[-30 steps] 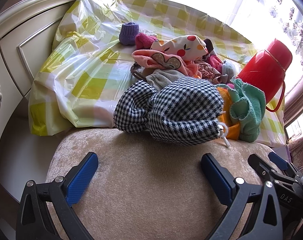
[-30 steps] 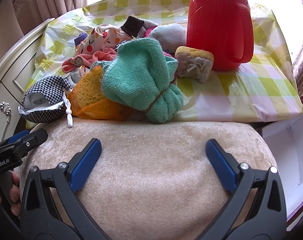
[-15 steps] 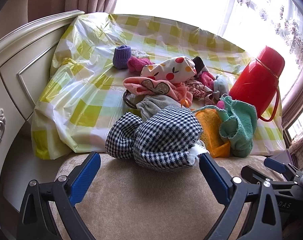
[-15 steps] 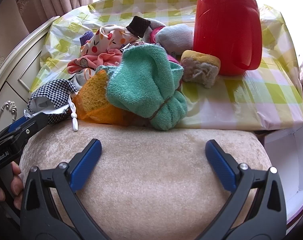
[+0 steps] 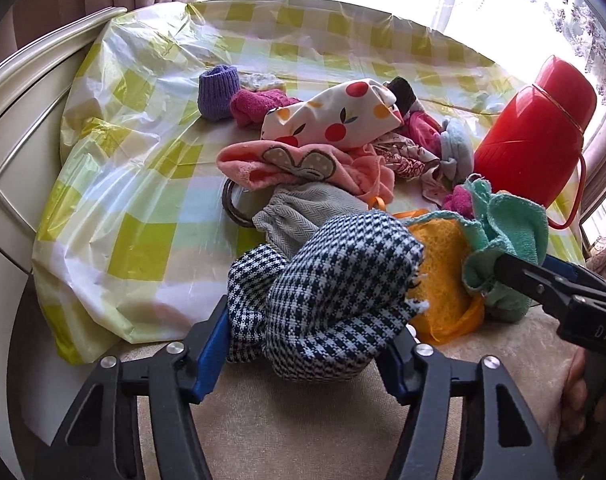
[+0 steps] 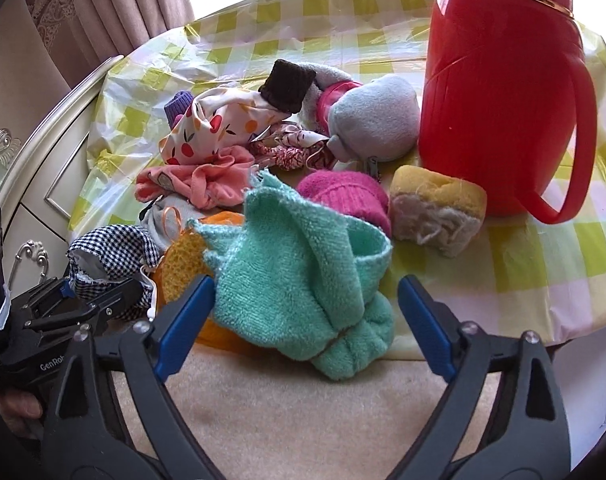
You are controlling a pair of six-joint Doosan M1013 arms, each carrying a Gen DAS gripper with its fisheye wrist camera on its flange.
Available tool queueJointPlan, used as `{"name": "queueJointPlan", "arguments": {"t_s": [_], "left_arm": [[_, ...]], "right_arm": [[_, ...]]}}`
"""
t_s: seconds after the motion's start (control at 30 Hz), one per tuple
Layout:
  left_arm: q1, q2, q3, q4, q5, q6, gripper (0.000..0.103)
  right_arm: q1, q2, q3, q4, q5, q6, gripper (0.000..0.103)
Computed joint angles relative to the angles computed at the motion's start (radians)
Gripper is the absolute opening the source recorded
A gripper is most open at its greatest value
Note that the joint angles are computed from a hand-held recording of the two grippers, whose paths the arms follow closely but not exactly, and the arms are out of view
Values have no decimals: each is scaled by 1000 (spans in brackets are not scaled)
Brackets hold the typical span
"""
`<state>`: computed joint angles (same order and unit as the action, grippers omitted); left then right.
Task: Organize soft objects
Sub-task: 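Grasp the teal towel with the right tool while the left tool grasps the houndstooth cloth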
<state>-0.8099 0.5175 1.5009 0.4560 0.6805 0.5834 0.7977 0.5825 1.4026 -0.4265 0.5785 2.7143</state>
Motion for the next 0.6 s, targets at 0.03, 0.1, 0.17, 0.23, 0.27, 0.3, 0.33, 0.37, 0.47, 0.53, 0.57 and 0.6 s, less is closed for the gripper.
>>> {"name": "queueJointPlan", "arguments": {"t_s": [0.03,0.1,0.17,0.23,0.27,0.3,0.33,0.37,0.47,0.53,0.57,0.6], "left_arm": [[-1,2,-3,1,5,4,53],[-7,2,-5,27,17,-14,43],[-13,-2,-3,59,28,-46,34],[-17,-10,5,81,26,-82,32],[-18,-13,7,88,24,-96,30],[-21,-16,10,98,22,-112,30],[-24,-20,13,112,21,-128,29],[-27,-24,16,128,18,-147,28],[-40,-39,26,186,9,-212,28],[-47,-48,30,222,-3,-249,28],[-50,-50,29,235,-7,-258,28],[-54,-51,25,247,-5,-264,28]], "right_arm": [[-6,5,-5,37,-4,-39,84],[-12,14,-16,85,6,-87,76],[-12,12,-12,79,0,-87,66],[-12,6,-1,83,-16,-94,61],[-12,2,6,83,-25,-95,57],[-13,-2,12,85,-33,-97,55],[-13,-6,19,85,-41,-93,52],[-13,-13,29,78,-52,-82,50],[-12,-38,67,27,-100,-23,37],[-12,-60,97,-12,-132,25,35],[-11,-69,111,-31,-145,46,35],[-11,-77,124,-40,-154,56,34]]}}
